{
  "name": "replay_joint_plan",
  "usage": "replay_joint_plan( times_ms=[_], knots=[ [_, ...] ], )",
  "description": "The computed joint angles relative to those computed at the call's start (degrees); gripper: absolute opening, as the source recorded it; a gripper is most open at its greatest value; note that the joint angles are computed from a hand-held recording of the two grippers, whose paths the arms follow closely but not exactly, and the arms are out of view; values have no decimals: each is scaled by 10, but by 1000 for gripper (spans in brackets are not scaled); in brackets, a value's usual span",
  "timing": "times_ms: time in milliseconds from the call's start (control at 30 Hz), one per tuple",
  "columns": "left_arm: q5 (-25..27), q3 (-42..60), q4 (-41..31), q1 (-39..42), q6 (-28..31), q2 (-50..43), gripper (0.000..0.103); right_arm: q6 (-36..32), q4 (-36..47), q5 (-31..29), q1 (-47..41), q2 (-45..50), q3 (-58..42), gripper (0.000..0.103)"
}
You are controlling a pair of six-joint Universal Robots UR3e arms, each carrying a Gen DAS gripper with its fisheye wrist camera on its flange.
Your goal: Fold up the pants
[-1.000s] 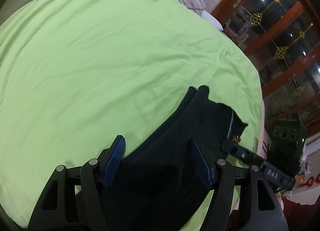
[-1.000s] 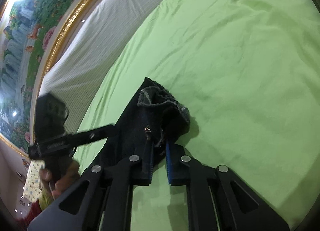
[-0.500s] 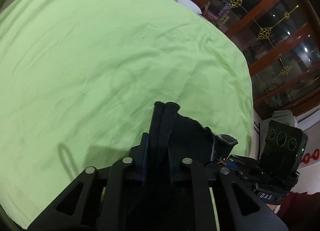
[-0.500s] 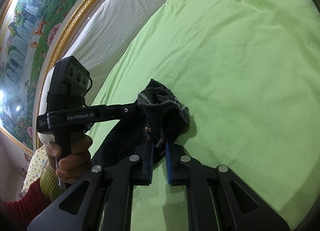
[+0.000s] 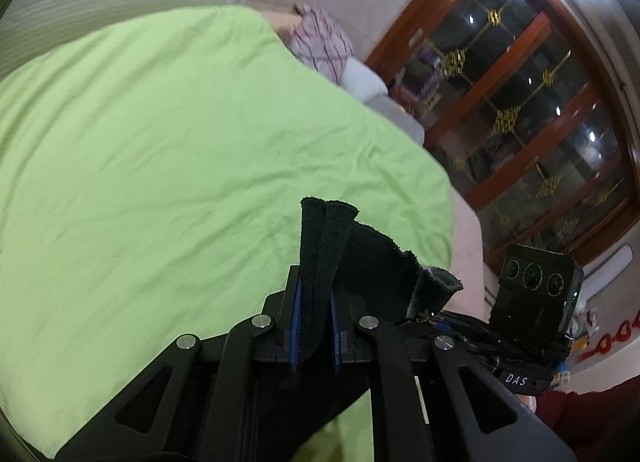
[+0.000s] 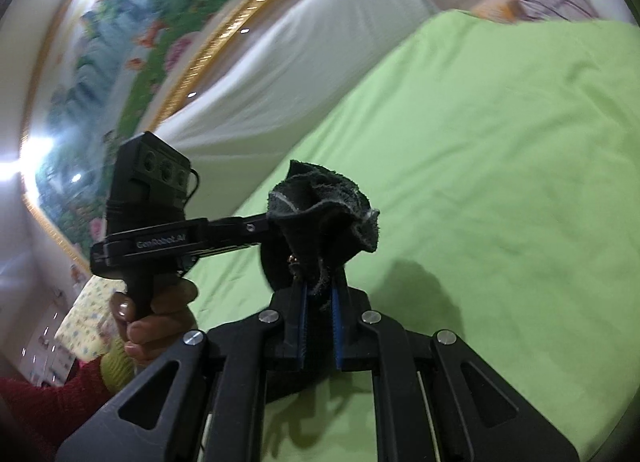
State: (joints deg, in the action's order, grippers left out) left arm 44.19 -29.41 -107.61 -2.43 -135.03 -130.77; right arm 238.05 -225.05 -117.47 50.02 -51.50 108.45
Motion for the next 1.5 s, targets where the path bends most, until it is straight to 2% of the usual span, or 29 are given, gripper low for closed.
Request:
replay_joint_plan(
  times_ms=[133, 333, 600, 800, 1033, 1200, 1233, 1367, 1500],
  knots=[
    [-39, -118, 9, 48, 31, 87, 10, -59, 14, 44, 1, -2, -50, 11],
    [-80, -265, 2, 129, 91, 191, 10, -121, 92, 124, -1, 20, -159, 11],
    [-94, -374, -34, 233, 161, 256, 10, -129, 169, 203, -9, 90, -290, 11],
    [-105, -446, -73, 303, 207, 261, 10, -118, 209, 270, -22, 140, -353, 11],
    [-88, -535, 11, 338, 168, 269, 11, -126, 290, 288, -22, 188, -435, 12],
    [-78, -582, 96, 346, 111, 269, 12, -142, 358, 294, -23, 204, -484, 13],
    [-76, -592, 105, 351, 106, 274, 9, -148, 374, 292, -22, 207, -497, 14],
    [-66, -631, 138, 370, 84, 290, 9, -178, 470, 278, -13, 226, -577, 14],
    [-50, -667, 156, 395, 74, 312, 9, -186, 518, 278, -9, 232, -605, 16]
  ],
)
